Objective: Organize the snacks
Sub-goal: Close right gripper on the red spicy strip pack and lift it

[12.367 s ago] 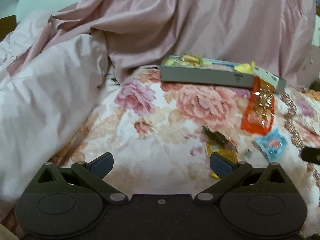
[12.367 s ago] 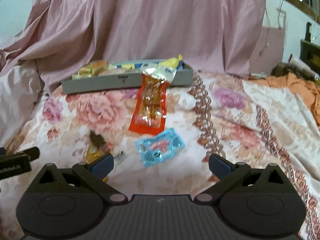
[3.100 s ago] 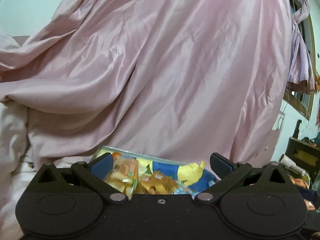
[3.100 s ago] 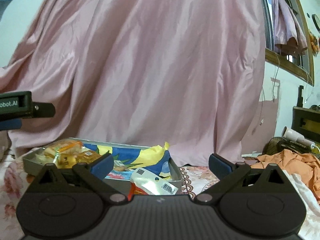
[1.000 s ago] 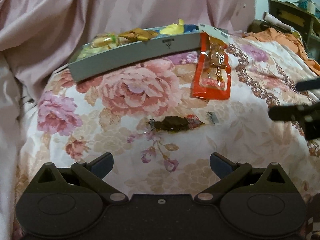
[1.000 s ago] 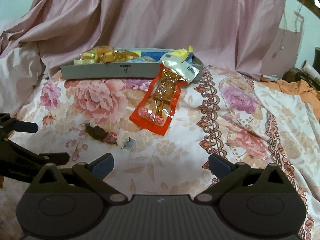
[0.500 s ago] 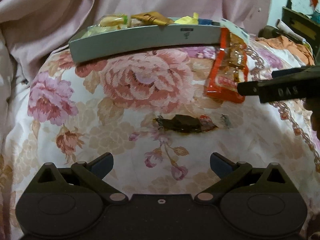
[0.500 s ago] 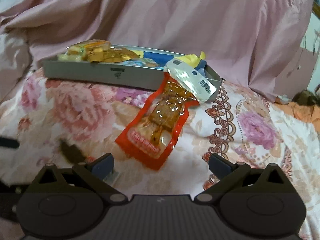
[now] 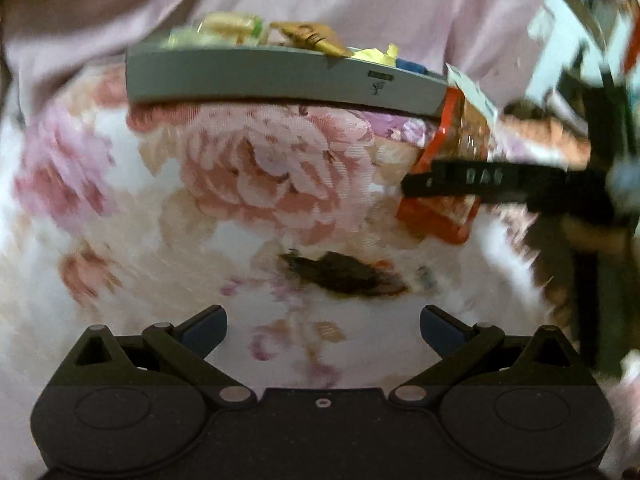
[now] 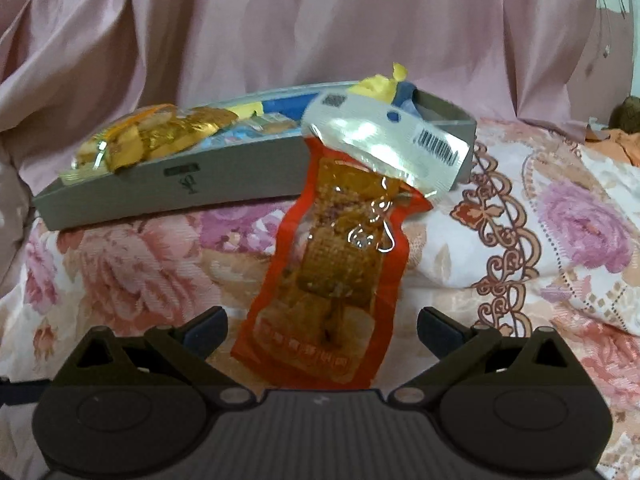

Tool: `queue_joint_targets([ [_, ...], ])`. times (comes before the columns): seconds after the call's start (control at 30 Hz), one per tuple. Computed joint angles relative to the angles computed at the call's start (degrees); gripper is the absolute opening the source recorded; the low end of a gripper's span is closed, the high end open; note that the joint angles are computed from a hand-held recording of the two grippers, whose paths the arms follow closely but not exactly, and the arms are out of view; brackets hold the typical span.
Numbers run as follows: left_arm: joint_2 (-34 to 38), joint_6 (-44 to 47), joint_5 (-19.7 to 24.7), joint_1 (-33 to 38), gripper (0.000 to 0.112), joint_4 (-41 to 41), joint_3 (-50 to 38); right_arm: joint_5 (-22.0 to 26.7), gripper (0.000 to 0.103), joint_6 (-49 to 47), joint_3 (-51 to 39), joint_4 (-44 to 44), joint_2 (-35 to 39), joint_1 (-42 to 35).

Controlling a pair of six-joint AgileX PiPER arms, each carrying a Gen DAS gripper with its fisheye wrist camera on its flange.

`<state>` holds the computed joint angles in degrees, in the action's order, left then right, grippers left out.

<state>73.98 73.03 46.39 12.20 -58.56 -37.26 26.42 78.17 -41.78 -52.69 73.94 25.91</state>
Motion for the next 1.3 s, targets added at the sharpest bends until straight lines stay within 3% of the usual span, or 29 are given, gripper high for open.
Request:
queue_joint_targets([
  [0.07,1.4,-1.4,-0.4,-0.7,0.102,-1.7,-0.4,0.1,0.103,1.9,-0.2,-1.2,1.0,0.0],
  [0.13,1.3,1.1,-3.5,-2.5,0.102,-4.5,0.4,0.3,0.103,2.8,-0.3,-1.3,1.7,-0.5],
  [0.27,0.7,14.9,-7.6,-5.5,0.102,-11.6,1.7,2.9,0.100,5.5,-0.7,-2.9,2.2,-0.3],
  [0.43,3.6,39.6,-4.3,-6.2,0.102,-16.8,0.0,0.8,0.087,3.4,0.6,1.8,-0.2,-3.0],
  [0.53,7.9,45.0,-1.1,-6.3,0.102,-14.9,-2.9,-1.3,0.076,0.4,1.0,6.1,-1.1,-5.2],
  [0.77,19.8,38.9,4.8,-7.7,0.102,-1.3,-15.4,-1.4,0.068,-0.3,0.9,6.2,-1.3,-5.2],
  [1.0,23.4,29.6,15.5,-6.5,0.102,8.1,-22.6,-1.7,0.068,1.7,1.4,5.0,-1.5,-5.2],
  [1.13,20.2,24.1,15.1,-8.4,0.102,13.2,-21.1,-0.6,0.065,6.2,2.2,0.5,-1.8,-3.6],
  [1.3,13.3,23.0,9.7,-10.1,0.095,14.5,-13.2,-0.5,0.046,14.5,5.9,-5.5,-6.7,-2.0],
])
